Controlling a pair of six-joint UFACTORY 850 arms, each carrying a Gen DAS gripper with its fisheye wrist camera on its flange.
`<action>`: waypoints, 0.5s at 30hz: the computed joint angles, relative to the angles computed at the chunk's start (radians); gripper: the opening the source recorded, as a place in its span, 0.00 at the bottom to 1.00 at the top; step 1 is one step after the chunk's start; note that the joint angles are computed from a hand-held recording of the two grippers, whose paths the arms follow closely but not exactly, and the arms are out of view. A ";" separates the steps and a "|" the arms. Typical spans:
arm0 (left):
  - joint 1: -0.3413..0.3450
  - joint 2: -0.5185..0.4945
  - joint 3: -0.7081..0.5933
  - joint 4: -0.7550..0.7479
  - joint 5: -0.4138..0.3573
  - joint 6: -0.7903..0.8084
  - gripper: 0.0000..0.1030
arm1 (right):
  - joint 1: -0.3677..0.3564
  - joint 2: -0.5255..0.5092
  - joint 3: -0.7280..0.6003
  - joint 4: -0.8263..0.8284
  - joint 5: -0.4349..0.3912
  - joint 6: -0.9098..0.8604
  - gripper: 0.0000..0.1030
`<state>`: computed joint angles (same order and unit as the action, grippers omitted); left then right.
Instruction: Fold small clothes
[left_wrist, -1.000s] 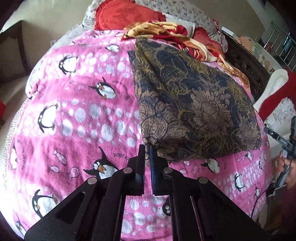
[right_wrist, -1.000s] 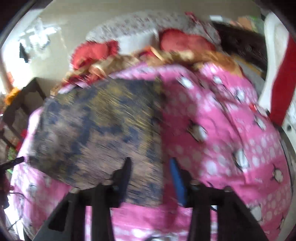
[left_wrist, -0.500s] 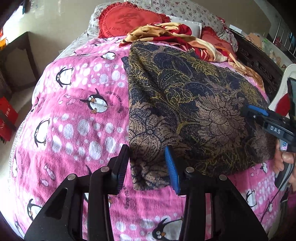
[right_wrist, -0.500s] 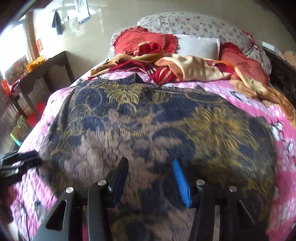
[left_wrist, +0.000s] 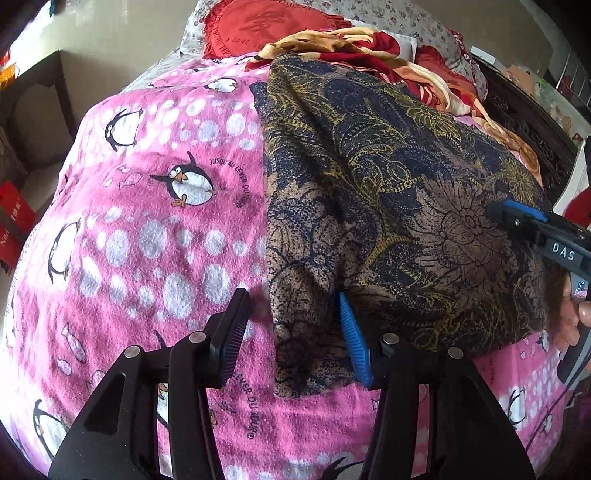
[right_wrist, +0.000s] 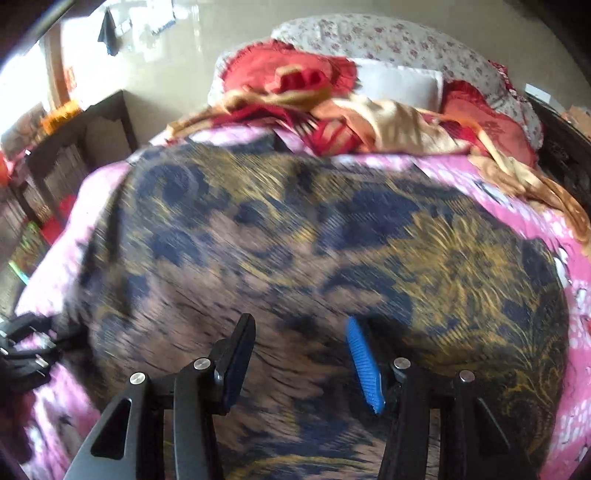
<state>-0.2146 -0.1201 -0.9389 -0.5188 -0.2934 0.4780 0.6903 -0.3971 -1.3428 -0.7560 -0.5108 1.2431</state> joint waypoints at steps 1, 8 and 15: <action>0.005 0.002 0.004 -0.042 -0.003 0.034 0.48 | 0.003 -0.008 -0.016 -0.004 0.007 -0.001 0.48; 0.052 0.012 0.027 -0.346 -0.061 0.304 0.54 | -0.011 -0.158 -0.243 0.189 0.052 -0.204 0.48; 0.105 0.016 0.056 -0.615 -0.139 0.553 0.61 | -0.025 -0.394 -0.601 0.498 -0.100 -0.515 0.71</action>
<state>-0.1094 -0.1037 -0.8831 -1.1341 -0.4323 1.0309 0.6655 -0.7912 -1.9437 -0.2578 -0.6112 0.7285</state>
